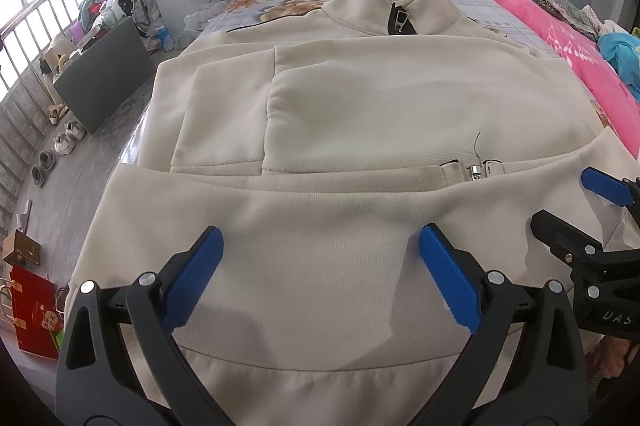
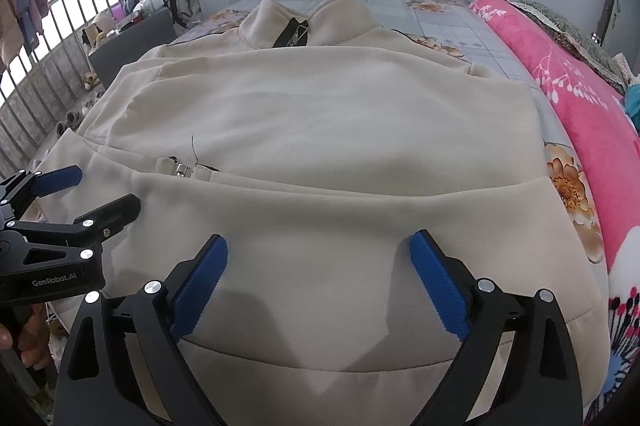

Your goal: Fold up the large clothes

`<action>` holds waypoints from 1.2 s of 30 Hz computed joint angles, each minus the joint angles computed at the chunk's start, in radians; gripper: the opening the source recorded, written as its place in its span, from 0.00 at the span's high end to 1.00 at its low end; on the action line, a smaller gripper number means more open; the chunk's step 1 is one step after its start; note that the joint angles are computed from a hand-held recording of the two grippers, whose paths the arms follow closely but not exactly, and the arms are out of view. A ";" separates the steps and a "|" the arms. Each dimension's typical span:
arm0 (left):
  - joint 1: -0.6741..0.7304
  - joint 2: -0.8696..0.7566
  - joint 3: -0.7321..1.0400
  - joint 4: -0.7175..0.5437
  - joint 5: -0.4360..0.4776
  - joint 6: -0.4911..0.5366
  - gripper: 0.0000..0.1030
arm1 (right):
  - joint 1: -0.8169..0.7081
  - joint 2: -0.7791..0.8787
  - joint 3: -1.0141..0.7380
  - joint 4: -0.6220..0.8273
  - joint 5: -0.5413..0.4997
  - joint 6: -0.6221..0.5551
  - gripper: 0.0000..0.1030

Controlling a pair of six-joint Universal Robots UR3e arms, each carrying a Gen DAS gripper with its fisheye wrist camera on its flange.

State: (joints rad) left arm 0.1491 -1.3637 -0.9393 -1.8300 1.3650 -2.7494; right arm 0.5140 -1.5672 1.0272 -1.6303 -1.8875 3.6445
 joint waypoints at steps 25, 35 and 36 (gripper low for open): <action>-0.014 -0.004 0.001 0.010 0.015 -0.006 0.08 | -0.029 0.003 -0.038 0.041 0.053 -0.014 0.10; 0.024 0.038 -0.021 0.084 -0.009 0.044 0.07 | -0.104 -0.036 -0.145 0.120 0.139 -0.030 0.10; 0.053 0.045 -0.007 0.076 -0.035 0.061 0.07 | -0.107 -0.035 -0.161 0.130 0.139 -0.024 0.10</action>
State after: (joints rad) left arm 0.2019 -1.3184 -0.9462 -1.7540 1.3298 -2.6883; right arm 0.4073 -1.6019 0.8659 -1.5007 -1.7481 3.6205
